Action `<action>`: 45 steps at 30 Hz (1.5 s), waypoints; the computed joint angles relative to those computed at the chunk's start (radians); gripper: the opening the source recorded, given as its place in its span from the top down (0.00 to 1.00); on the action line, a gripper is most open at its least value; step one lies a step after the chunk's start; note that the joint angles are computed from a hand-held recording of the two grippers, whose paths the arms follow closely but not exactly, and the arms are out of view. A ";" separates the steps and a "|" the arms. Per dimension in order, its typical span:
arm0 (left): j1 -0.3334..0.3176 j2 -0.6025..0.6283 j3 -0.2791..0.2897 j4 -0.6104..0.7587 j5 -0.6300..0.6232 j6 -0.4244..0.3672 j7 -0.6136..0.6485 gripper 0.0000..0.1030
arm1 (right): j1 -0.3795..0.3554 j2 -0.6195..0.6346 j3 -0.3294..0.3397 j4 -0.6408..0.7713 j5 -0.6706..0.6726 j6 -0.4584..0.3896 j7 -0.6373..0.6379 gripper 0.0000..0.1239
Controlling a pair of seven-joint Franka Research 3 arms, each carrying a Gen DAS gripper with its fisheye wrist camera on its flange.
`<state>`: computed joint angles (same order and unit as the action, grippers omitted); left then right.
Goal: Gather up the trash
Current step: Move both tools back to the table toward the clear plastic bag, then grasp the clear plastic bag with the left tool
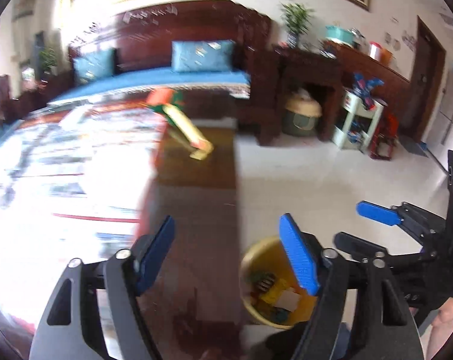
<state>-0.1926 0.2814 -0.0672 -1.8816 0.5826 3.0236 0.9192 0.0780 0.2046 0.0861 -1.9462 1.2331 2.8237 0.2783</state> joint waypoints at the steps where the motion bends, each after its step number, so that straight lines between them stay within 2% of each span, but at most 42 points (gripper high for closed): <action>1: -0.031 -0.028 0.052 -0.021 0.057 0.001 -0.059 0.23 | 0.005 -0.004 0.009 0.004 0.010 -0.007 -0.011 0.48; 3: -0.069 -0.081 0.136 -0.057 0.212 -0.009 -0.204 0.18 | 0.016 -0.007 0.019 0.015 0.018 -0.026 -0.021 0.47; 5: -0.066 -0.116 0.165 -0.079 0.318 -0.036 -0.307 0.11 | 0.030 -0.013 0.027 0.020 0.030 -0.039 -0.039 0.45; 8: -0.038 -0.145 0.170 -0.100 0.413 -0.091 -0.393 0.05 | 0.058 -0.015 0.035 0.031 0.031 -0.049 -0.052 0.44; 9: -0.021 -0.146 0.162 -0.107 0.409 -0.107 -0.392 0.05 | 0.067 -0.015 0.038 0.035 0.030 -0.051 -0.053 0.43; 12: 0.048 -0.133 0.125 -0.122 0.340 -0.076 -0.330 0.05 | 0.087 -0.009 0.040 0.046 0.014 -0.057 -0.050 0.43; 16: 0.145 -0.077 0.041 -0.105 0.164 -0.062 -0.152 0.04 | 0.105 0.009 0.043 0.063 -0.026 -0.046 -0.016 0.42; 20: 0.180 0.004 -0.005 -0.056 0.016 -0.091 -0.025 0.05 | 0.106 0.040 0.046 0.093 -0.069 -0.042 0.033 0.42; 22: 0.194 0.026 -0.019 -0.048 -0.055 -0.090 0.023 0.13 | 0.101 0.051 0.052 0.101 -0.080 -0.040 0.044 0.42; 23: 0.198 0.031 -0.022 -0.048 -0.080 -0.089 0.044 0.27 | 0.099 0.055 0.055 0.103 -0.085 -0.038 0.048 0.42; 24: 0.204 0.035 -0.029 -0.049 -0.108 -0.086 0.067 0.37 | 0.098 0.065 0.057 0.113 -0.092 -0.036 0.056 0.42; 25: 0.211 0.034 -0.034 -0.053 -0.135 -0.081 0.086 0.41 | 0.096 0.070 0.059 0.117 -0.101 -0.035 0.064 0.42; 27: 0.232 0.027 -0.051 -0.069 -0.194 -0.061 0.133 0.58 | 0.093 0.083 0.066 0.128 -0.112 -0.037 0.076 0.42; 29: 0.244 0.012 -0.053 -0.092 -0.240 -0.033 0.154 0.66 | 0.090 0.096 0.072 0.140 -0.125 -0.041 0.089 0.42; 30: 0.243 0.004 -0.047 -0.102 -0.250 -0.020 0.157 0.68 | 0.091 0.106 0.075 0.151 -0.133 -0.042 0.098 0.42; 32: 0.201 -0.017 0.010 -0.124 -0.211 0.011 0.107 0.69 | 0.091 0.121 0.081 0.168 -0.152 -0.046 0.116 0.42; 36: 0.171 -0.049 0.050 -0.144 -0.164 0.056 0.056 0.70 | 0.096 0.161 0.094 0.217 -0.196 -0.039 0.158 0.42; 39: 0.177 -0.059 0.049 -0.139 -0.151 0.078 0.048 0.70 | 0.101 0.195 0.107 0.265 -0.222 -0.014 0.187 0.42; 42: 0.150 -0.048 0.085 -0.108 -0.102 0.076 0.013 0.70 | 0.132 0.253 0.092 0.339 -0.317 0.025 0.283 0.46; 45: 0.199 -0.027 0.034 -0.088 -0.148 0.086 0.057 0.69 | 0.188 0.354 0.033 0.474 -0.477 0.016 0.462 0.48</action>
